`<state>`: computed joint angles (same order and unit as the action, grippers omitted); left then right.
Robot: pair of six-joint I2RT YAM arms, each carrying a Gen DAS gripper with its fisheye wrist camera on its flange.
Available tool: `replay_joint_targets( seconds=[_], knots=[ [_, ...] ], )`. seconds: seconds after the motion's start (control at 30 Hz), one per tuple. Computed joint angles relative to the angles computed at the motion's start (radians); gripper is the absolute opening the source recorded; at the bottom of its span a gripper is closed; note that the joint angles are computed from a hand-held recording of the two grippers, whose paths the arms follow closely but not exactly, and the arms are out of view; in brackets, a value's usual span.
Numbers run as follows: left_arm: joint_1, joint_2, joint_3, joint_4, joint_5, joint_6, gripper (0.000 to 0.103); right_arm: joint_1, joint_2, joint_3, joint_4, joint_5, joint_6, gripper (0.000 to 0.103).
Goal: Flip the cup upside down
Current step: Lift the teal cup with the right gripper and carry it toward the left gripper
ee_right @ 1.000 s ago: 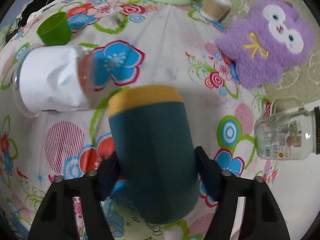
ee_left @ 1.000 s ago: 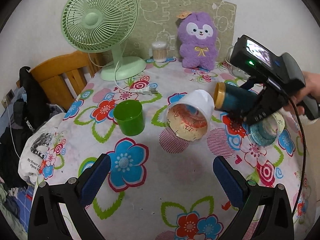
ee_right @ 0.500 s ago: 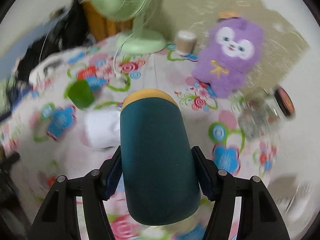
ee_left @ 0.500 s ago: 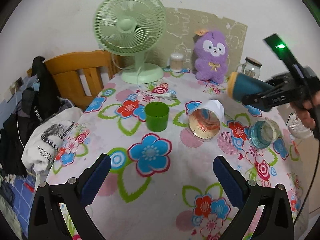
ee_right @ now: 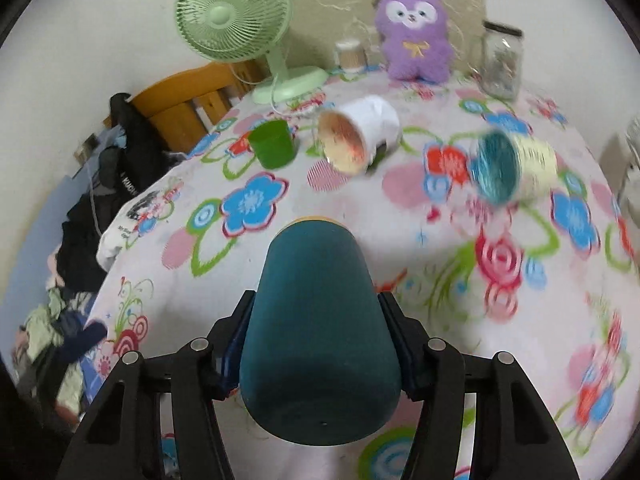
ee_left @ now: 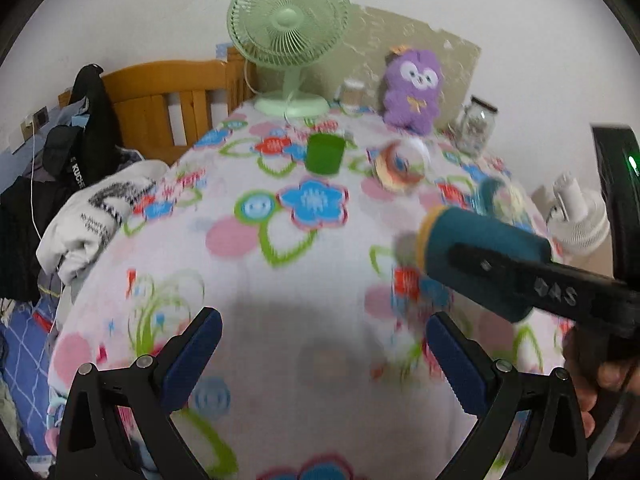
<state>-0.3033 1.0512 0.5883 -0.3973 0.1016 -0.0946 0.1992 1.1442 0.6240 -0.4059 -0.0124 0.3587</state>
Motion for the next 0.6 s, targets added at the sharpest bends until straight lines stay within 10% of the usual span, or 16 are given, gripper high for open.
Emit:
replay_joint_targets(
  seconds=[0.27, 0.6],
  knots=[
    [-0.017, -0.171, -0.111, -0.066, -0.014, 0.022, 0.103, 0.216, -0.048, -0.121, 0.039, 0.241, 0.068, 0.062],
    [-0.101, -0.250, -0.140, -0.114, -0.065, 0.009, 0.103, 0.313, -0.175, -0.134, -0.008, 0.267, 0.061, 0.079]
  ],
)
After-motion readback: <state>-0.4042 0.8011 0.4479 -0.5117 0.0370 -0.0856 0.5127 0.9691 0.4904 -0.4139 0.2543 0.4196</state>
